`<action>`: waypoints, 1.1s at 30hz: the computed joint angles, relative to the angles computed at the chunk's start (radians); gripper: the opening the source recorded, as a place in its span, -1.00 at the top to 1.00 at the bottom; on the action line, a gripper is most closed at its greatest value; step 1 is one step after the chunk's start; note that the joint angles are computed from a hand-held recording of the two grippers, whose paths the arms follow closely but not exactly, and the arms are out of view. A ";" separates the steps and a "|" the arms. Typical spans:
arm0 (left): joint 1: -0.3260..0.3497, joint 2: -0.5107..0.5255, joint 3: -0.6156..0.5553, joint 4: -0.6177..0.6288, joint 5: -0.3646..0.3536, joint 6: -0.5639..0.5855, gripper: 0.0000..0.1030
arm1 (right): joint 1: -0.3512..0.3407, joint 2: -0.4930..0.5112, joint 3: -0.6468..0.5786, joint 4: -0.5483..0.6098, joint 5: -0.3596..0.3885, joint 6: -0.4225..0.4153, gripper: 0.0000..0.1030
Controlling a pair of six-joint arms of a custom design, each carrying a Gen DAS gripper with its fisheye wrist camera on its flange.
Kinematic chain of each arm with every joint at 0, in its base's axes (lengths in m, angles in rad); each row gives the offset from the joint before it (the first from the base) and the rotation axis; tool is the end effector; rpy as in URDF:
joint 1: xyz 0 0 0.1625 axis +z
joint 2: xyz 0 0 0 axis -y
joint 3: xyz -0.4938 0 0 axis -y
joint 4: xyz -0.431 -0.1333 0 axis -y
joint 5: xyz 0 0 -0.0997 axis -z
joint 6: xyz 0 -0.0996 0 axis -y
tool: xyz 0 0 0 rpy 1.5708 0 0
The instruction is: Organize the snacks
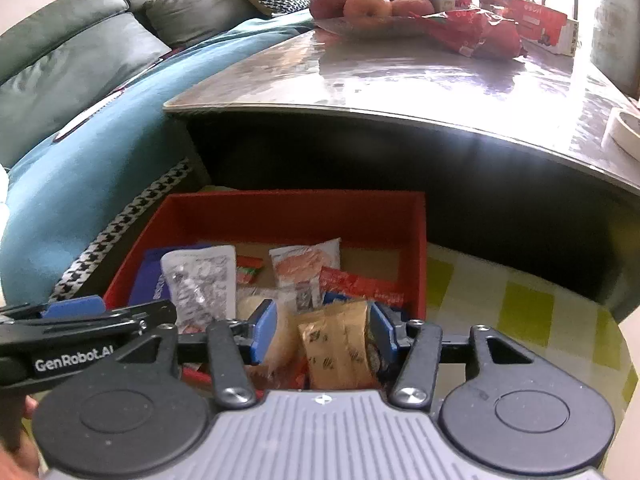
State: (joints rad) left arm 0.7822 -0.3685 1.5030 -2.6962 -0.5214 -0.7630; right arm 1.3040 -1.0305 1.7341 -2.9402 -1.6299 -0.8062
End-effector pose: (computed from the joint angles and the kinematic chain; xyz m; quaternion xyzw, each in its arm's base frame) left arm -0.3715 -0.6788 -0.1008 0.0134 0.8654 -0.3480 0.3604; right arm -0.0676 -0.7305 0.2905 0.2424 -0.9131 0.2665 0.1910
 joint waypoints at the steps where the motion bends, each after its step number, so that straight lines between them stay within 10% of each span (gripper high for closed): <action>1: -0.005 -0.001 0.005 0.002 0.006 -0.005 -0.58 | -0.001 -0.007 0.010 -0.003 0.000 -0.003 -0.13; 33: -0.089 -0.044 0.140 0.119 0.029 -0.191 -0.66 | -0.067 -0.152 0.188 -0.048 0.041 -0.025 -0.30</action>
State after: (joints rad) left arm 0.6935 -0.4121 1.6434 -2.5770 -0.4925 -0.9537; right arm 1.2366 -1.1826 1.9219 -2.9879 -1.5894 -0.8314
